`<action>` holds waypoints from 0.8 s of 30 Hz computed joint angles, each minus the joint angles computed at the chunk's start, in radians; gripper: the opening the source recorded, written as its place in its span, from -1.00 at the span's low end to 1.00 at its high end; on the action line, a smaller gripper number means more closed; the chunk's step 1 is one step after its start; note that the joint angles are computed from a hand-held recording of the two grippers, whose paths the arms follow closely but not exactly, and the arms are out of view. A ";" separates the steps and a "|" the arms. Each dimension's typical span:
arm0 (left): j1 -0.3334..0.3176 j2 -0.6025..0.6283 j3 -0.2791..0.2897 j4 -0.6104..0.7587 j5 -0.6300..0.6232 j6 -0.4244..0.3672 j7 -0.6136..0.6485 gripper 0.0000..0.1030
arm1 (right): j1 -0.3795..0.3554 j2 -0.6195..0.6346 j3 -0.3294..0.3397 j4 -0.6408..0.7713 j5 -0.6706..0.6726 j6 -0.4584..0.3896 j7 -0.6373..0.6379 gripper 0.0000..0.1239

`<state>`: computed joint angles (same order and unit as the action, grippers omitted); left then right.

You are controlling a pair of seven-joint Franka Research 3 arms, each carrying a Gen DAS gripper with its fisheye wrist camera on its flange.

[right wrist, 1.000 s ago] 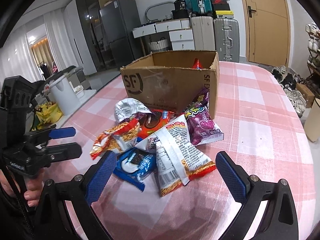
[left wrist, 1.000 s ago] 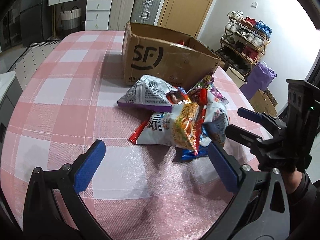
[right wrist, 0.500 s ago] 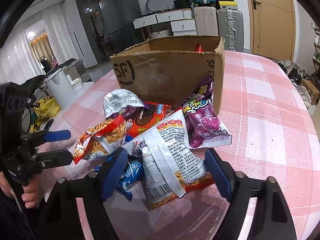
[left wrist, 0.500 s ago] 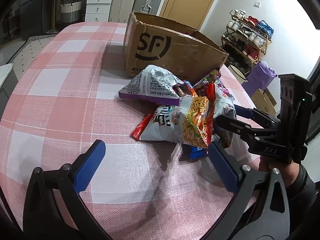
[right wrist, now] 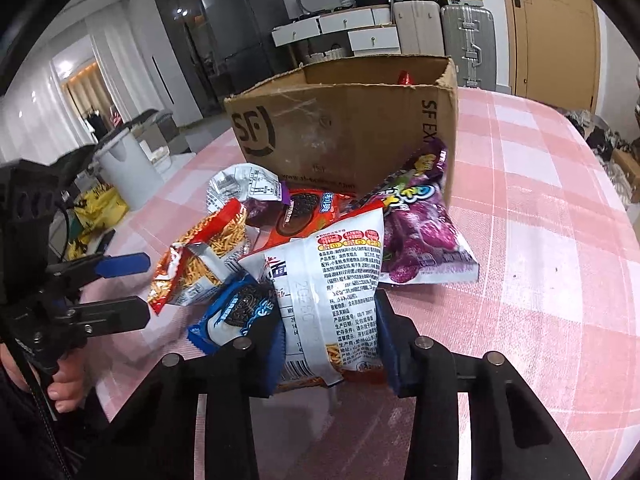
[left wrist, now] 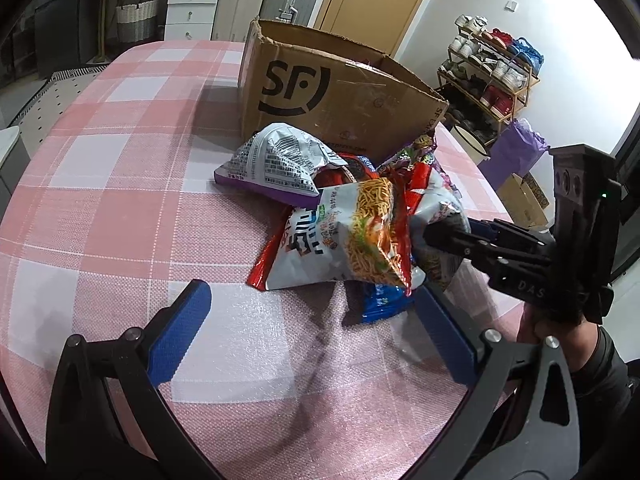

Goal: Organize snacks
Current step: 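Grasp the white noodle-snack bag with the right tool while the left tool grasps the red chip bag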

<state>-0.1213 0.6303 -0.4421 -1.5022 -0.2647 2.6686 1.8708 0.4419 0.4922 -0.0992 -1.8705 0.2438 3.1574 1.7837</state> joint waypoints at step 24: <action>-0.019 0.107 0.008 0.205 -0.042 -0.202 0.010 0.97 | -0.033 -0.093 0.074 -0.156 0.155 0.168 -0.074 -0.37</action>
<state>-0.1399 0.7369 -0.4342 -1.2976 -0.3065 2.4662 1.8805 0.4087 0.3991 -0.0249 -2.0261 0.3985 3.3258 1.7097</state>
